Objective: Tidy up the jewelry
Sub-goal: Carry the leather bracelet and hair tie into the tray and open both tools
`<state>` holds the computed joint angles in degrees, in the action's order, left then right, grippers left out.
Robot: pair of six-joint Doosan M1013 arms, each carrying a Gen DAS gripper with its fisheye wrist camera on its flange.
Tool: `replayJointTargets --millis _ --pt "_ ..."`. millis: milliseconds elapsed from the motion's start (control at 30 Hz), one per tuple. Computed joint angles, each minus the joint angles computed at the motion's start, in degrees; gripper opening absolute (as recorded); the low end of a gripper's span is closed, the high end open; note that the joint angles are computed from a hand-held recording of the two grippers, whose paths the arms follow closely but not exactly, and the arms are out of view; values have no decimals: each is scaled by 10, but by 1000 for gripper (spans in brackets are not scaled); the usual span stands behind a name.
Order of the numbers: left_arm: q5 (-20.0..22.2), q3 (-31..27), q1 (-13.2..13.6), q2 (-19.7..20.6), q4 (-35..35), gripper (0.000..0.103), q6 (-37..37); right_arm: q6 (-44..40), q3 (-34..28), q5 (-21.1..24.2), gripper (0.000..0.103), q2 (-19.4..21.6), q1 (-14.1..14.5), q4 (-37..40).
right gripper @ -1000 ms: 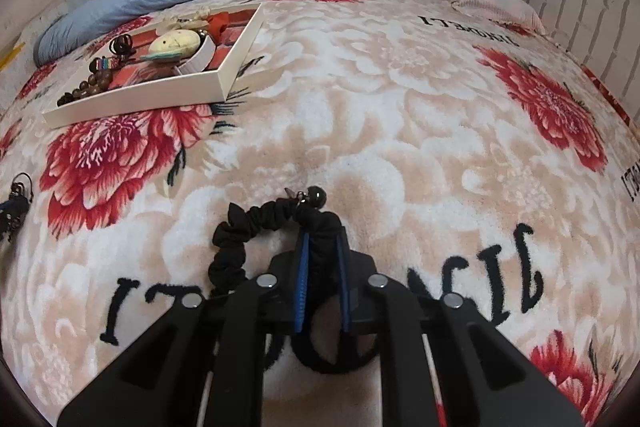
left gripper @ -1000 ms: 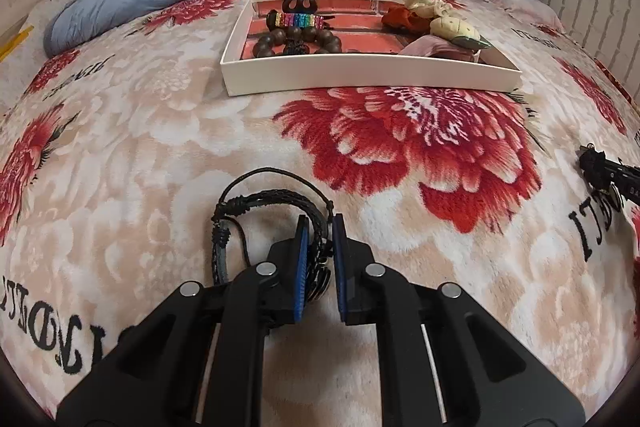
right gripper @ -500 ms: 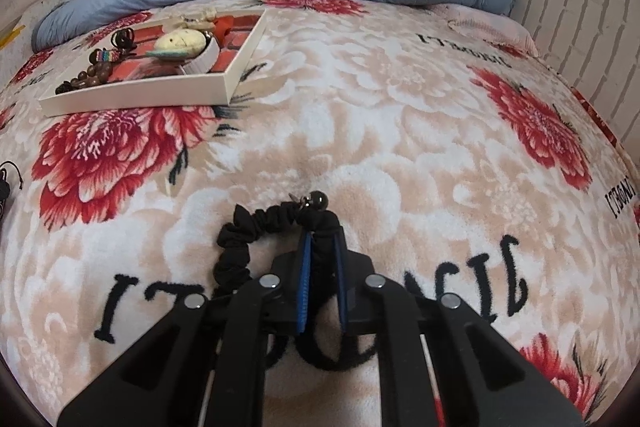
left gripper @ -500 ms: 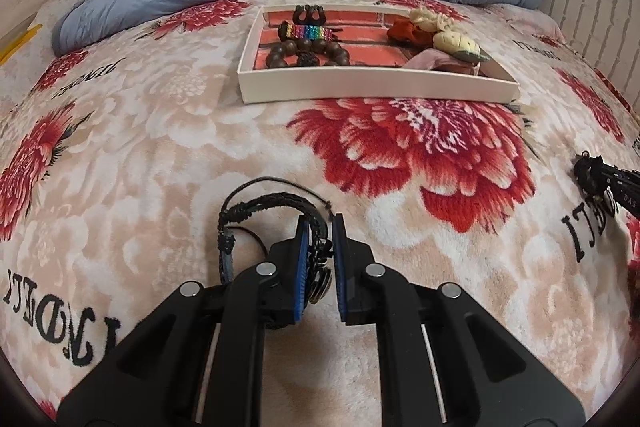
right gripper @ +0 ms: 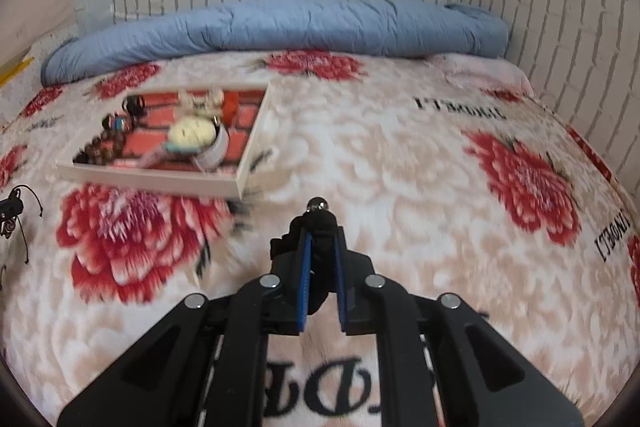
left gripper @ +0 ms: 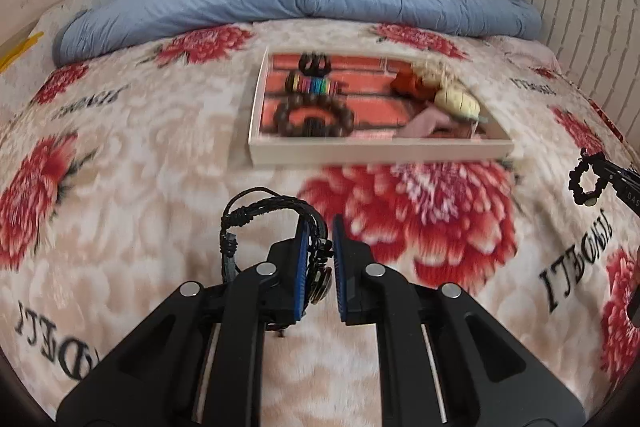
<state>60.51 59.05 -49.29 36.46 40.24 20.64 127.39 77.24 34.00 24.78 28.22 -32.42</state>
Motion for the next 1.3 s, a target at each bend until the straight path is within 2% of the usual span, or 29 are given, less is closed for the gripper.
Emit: replayJointTargets --millis 133,300,667,867,967,1133,1300 --pt "-2 -33 10 10 -4 10 26 -24 -35 -4 11 14 4 9" --pt "9 -97 24 36 -4 10 71 -76 -87 -5 11 38 10 57" --pt "2 -215 63 104 -60 10 153 -182 -237 22 11 135 17 180" --pt "43 -295 85 160 -95 10 197 -207 -311 59 11 187 16 224" --pt "55 -312 93 175 -105 10 205 -209 -338 81 11 207 11 246" --pt "45 -305 106 180 -145 10 200 -209 -360 109 11 227 8 250" --pt "68 -327 108 195 -153 11 213 -219 -364 117 11 233 10 245"
